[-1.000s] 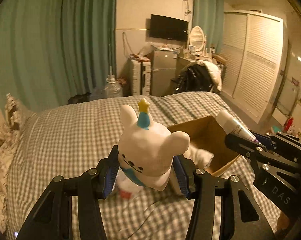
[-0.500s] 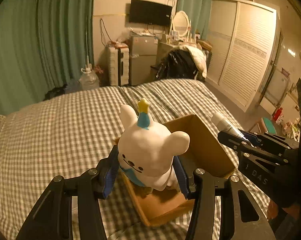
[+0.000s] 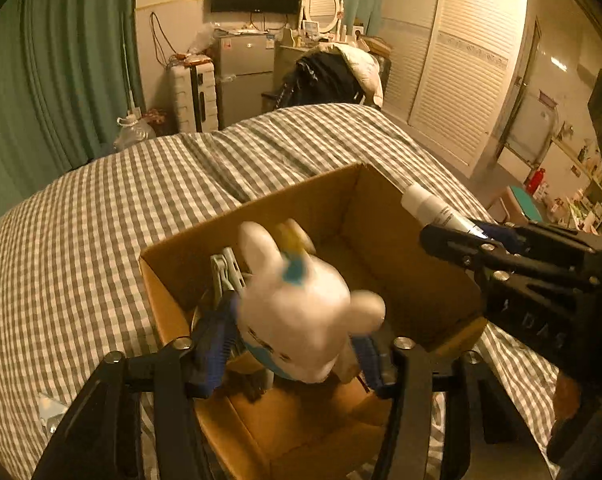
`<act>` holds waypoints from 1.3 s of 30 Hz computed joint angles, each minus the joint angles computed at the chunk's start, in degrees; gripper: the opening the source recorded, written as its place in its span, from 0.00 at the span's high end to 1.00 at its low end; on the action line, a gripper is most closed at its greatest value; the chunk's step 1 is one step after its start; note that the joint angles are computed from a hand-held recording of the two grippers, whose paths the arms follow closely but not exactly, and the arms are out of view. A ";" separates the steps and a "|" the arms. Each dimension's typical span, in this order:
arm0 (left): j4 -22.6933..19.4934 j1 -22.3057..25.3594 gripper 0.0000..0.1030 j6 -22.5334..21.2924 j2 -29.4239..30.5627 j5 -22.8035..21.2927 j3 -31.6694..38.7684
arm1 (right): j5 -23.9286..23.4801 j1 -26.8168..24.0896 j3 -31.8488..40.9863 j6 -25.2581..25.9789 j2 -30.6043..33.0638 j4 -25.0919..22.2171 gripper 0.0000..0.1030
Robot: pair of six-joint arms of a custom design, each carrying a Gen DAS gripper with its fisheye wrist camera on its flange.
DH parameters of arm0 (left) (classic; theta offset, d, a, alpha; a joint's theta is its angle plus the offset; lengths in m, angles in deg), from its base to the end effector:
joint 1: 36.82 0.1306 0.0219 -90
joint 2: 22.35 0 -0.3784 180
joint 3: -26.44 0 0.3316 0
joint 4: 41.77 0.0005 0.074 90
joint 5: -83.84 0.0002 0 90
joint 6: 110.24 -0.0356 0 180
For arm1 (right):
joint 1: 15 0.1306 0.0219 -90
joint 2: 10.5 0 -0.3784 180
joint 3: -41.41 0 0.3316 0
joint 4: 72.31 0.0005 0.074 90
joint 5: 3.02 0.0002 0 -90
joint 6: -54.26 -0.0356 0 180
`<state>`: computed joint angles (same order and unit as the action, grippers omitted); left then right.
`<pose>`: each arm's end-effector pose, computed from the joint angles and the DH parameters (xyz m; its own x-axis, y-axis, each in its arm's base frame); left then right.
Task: Organize objects
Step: 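Carry the bunny and toothpaste tube into the box and release both, then grasp the cotton swab jar with the right tool while the left tool grasps the teal blister pack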
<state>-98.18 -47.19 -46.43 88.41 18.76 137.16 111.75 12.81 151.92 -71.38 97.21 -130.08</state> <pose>0.5345 -0.1136 0.3955 -0.5625 0.5098 -0.6509 0.7138 0.6967 -0.0712 0.4752 0.2332 0.4201 -0.7115 0.2229 -0.6664 0.2506 0.9665 0.0556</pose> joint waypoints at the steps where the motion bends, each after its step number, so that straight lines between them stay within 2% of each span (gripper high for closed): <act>1: 0.37 0.32 0.30 -0.21 -0.66 0.01 -0.70 | 0.03 0.01 0.80 -0.15 0.25 -1.02 0.65; 2: 1.23 0.64 0.24 -0.27 -1.69 -0.13 -1.82 | 0.83 0.39 1.15 -0.54 0.13 -1.91 0.50; 3: 2.18 0.97 0.23 -0.32 -2.74 -0.15 -2.77 | 2.11 0.87 1.20 -0.87 -0.26 -2.47 0.42; 7: 2.32 3.37 0.19 -1.85 -6.05 0.63 -3.28 | 5.25 3.01 3.53 -1.25 -1.36 -6.21 0.40; 9: 2.53 4.88 0.13 -1.88 -7.68 1.39 -3.17 | 8.20 5.04 6.11 -1.70 -1.56 -9.05 0.37; 11: 3.21 7.26 0.07 -1.51 -9.69 3.12 -3.28 | 10.25 7.05 8.75 -2.01 -1.56 -11.26 0.32; 14: 1.91 11.04 0.06 -1.78 -11.12 5.75 -1.00 | 13.34 10.26 14.20 -1.95 -0.48 -14.68 0.28; 16: 0.95 13.90 0.04 -2.20 -11.56 6.68 0.94 | 15.46 12.67 19.60 -1.52 1.32 -17.62 0.27; 17: 0.63 15.11 0.00 -2.25 -11.81 7.00 1.61 | 16.10 13.56 21.80 -1.26 2.11 -18.63 0.25; 24: -2.41 24.94 0.00 -1.59 -9.98 8.83 8.55 | 18.75 19.26 42.21 1.14 11.78 -26.49 0.21; 30: 0.24 31.27 0.00 -1.11 -8.08 7.35 8.98 | 18.08 21.77 59.09 2.59 21.98 -31.18 0.15; 34: 5.11 33.35 0.00 -0.31 -8.02 5.15 4.37 | 17.47 22.27 66.70 3.03 27.98 -31.66 0.11; 36: 8.36 33.66 0.00 0.91 -8.09 3.78 0.81 | 17.10 22.40 64.72 2.24 28.78 -29.11 0.10; 39: 10.55 33.72 0.00 2.08 -7.41 2.02 -2.74 | 15.81 22.11 61.70 0.99 30.43 -25.36 0.10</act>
<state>-87.63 -13.48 -44.34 80.99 20.78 134.42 127.56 34.92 213.61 -70.39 127.64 -155.44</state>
